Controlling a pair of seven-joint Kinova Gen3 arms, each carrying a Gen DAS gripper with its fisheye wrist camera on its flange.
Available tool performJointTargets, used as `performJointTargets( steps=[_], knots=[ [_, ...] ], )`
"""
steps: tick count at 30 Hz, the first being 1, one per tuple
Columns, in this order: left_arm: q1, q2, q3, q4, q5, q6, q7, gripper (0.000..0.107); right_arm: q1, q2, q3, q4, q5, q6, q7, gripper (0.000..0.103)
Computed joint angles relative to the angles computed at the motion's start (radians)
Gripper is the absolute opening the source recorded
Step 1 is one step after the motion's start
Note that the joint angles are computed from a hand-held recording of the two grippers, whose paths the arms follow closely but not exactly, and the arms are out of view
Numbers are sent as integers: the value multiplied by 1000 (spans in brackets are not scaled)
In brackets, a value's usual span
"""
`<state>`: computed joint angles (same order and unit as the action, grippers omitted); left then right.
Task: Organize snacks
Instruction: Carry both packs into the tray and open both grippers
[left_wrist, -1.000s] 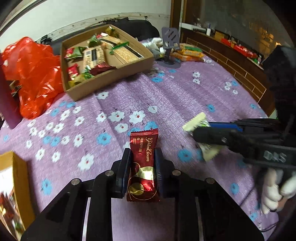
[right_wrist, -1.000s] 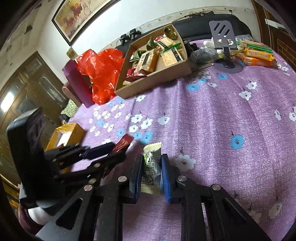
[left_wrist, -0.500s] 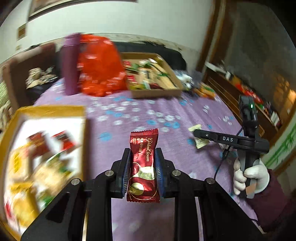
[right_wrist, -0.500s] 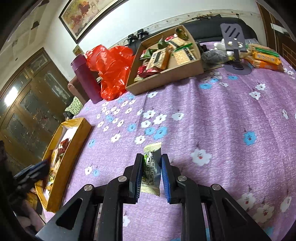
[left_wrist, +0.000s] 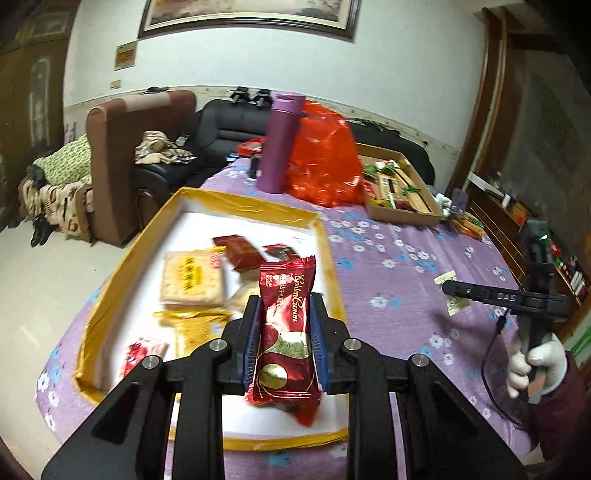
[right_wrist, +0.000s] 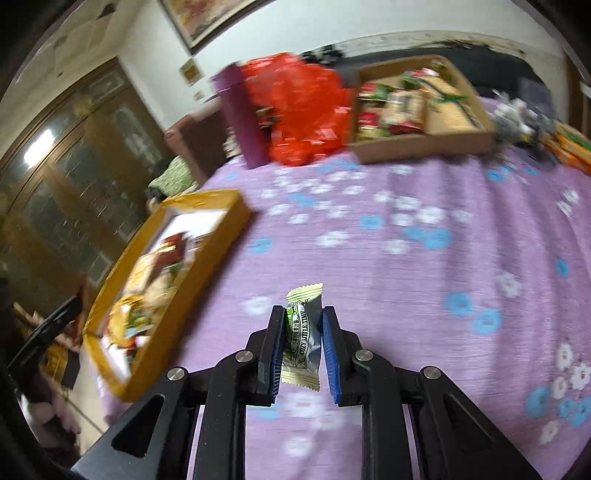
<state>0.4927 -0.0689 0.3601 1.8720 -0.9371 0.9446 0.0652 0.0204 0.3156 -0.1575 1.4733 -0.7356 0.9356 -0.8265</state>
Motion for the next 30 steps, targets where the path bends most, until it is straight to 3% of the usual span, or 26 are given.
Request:
performJointTargets(
  steps=[10, 19, 30],
  knots=[
    [-24, -33, 8, 84, 10, -5, 68, 23, -169, -50, -50, 8, 41, 19, -30, 20],
    [-45, -42, 16, 108, 29, 66, 78, 23, -331, 3, -73, -37, 164, -12, -140, 20],
    [-53, -27, 6, 103, 33, 129, 67, 24, -426, 47, -89, -95, 280, -68, -253, 20]
  ],
)
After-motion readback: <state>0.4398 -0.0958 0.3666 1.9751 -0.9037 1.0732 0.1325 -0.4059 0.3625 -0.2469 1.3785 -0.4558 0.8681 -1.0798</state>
